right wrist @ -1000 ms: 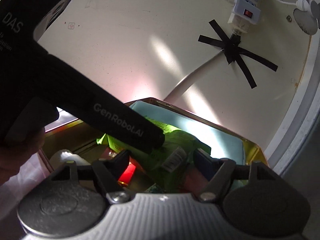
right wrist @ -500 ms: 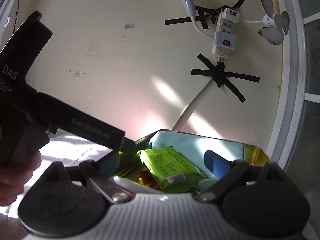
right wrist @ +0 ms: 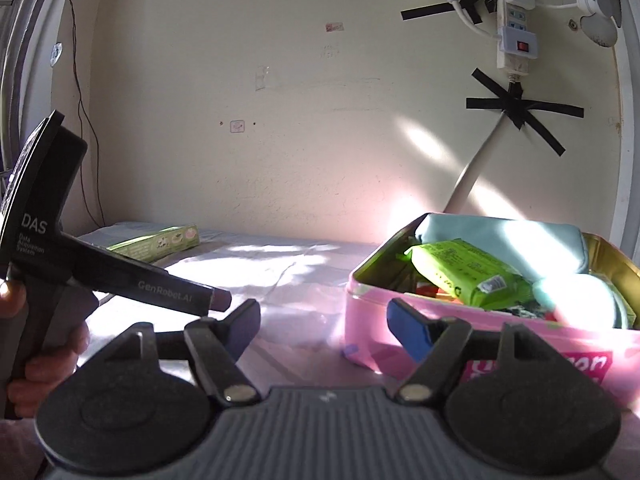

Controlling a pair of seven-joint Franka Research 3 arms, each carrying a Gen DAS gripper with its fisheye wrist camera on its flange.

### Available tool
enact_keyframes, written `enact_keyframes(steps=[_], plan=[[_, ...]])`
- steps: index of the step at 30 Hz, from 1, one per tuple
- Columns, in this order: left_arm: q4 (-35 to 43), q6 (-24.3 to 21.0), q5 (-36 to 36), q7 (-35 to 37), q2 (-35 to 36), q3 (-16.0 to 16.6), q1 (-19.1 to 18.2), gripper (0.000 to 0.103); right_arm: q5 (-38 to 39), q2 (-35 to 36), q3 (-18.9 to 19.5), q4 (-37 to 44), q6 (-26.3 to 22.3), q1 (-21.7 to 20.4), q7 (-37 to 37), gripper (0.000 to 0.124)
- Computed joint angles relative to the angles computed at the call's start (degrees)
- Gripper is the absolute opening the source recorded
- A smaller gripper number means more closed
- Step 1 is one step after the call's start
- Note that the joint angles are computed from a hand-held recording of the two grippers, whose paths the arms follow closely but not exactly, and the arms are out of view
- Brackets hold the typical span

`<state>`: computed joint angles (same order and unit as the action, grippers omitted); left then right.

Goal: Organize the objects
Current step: 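Withdraw the left gripper from the tin toward the green toothpaste box, then grasp the green toothpaste box with the left gripper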

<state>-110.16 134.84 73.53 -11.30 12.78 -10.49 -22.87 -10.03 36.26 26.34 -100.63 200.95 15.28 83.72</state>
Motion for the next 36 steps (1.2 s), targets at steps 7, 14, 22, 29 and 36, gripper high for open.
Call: enact_keyframes(steps=[7,14,22,29,36], plan=[[-10.75,-5.09,0.57,-5.57,-8.16,-0.92,2.20,0.082,-1.33,4.75,7.35,4.92,-8.75,-1.72,-3.55,0.070],[-18.33,-16.28,3.35,-9.50,-15.39,-2.78,6.19,0.095,2.96,5.95,6.35,7.28,-13.80,1.95,-8.91,0.071],[-14.90,-12.40,-1.17,-2.88,-11.40,-0.03,12.13,0.095,10.74,6.67,9.33,8.54,-17.55,0.01,-11.76,0.072],[-15.68,-0.72,-1.24,-0.49,-11.24,1.20,14.32,0.040,15.45,6.54,11.99,7.50,-17.57,-1.80,-16.74,0.073],[-16.64,0.03,4.12,4.82,-11.84,-3.34,9.33,0.037,20.05,7.88,17.01,7.10,-16.82,-5.40,-22.47,0.074]])
